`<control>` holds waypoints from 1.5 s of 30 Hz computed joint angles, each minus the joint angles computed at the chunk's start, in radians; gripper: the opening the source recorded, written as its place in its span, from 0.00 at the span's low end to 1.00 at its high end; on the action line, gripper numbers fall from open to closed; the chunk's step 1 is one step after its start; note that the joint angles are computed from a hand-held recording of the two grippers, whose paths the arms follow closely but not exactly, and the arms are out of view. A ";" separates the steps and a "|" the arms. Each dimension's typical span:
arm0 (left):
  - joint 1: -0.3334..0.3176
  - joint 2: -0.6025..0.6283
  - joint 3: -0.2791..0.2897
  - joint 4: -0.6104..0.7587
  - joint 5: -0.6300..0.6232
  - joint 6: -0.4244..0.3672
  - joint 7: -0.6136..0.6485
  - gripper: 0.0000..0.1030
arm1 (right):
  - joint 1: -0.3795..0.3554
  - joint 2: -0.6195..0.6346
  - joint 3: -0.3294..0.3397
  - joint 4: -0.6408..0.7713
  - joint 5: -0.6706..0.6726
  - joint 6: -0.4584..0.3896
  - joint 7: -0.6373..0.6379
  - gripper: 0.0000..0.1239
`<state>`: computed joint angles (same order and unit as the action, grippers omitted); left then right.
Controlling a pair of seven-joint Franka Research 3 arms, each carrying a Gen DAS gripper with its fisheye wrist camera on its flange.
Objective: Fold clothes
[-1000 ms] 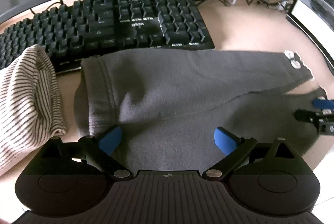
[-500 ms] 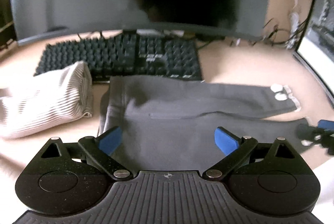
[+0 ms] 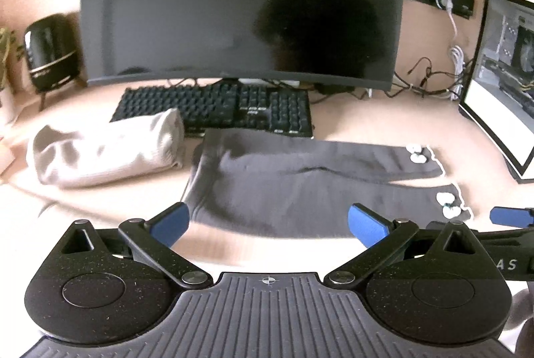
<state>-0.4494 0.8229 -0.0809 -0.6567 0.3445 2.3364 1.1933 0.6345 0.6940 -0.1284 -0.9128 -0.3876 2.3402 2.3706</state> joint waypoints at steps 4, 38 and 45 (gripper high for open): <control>-0.003 -0.103 0.001 -0.169 0.038 0.063 -0.039 1.00 | 0.017 -0.108 -0.011 -0.174 -0.044 0.092 0.064 0.83; -0.045 -0.075 -0.022 -0.107 0.050 -0.048 -0.029 1.00 | -0.025 -0.204 0.048 -0.312 -0.088 0.092 0.100 0.83; -0.046 -0.062 -0.018 -0.087 0.041 -0.061 -0.021 1.00 | -0.022 -0.194 0.046 -0.296 -0.079 0.078 0.090 0.83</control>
<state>-0.4953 0.7607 -0.0993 -0.7437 0.3850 2.2754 1.1720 0.6120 0.5002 -0.0824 -1.2086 -0.4666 2.4181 2.4605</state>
